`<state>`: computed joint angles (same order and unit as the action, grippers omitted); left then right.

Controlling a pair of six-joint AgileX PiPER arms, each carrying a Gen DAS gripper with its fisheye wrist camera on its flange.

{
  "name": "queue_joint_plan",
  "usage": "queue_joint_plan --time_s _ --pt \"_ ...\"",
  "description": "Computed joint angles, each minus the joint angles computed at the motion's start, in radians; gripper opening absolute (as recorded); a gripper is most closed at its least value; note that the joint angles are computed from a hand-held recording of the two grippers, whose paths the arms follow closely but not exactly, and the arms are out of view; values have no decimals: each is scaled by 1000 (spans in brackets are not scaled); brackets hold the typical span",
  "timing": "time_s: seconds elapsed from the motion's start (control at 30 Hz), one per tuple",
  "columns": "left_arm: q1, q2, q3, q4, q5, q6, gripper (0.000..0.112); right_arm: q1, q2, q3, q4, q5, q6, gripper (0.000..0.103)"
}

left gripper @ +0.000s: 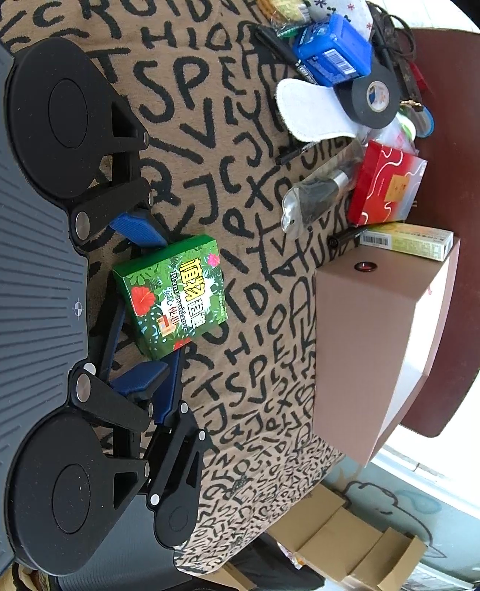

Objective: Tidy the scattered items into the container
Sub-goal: 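Carry the green printed box with both grippers over the cardboard box, then lower the green box into the cardboard box and open both grippers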

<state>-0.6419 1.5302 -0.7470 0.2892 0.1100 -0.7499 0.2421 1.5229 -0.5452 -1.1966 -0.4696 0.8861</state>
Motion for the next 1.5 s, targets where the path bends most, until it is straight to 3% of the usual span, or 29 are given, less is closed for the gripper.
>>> queue_joint_plan --time_s 0.27,0.53,0.87,1.03,1.2,1.5 --pt "-47 -18 -82 216 70 -186 80 -58 -69 -10 -55 -14 40 51" --pt "-59 25 -294 283 150 -137 80 -148 -94 -121 -97 -47 74 51" --pt "26 205 -682 -106 253 305 78 -177 -13 -345 -42 -20 -2 50" --pt "75 308 -854 -245 312 439 78 -202 85 -494 -153 -16 132 49" --pt "99 416 -1013 -266 384 478 78 -219 163 -598 -231 -15 220 49" --pt "128 628 -1315 -288 555 538 78 -240 336 -814 -493 -44 559 50"
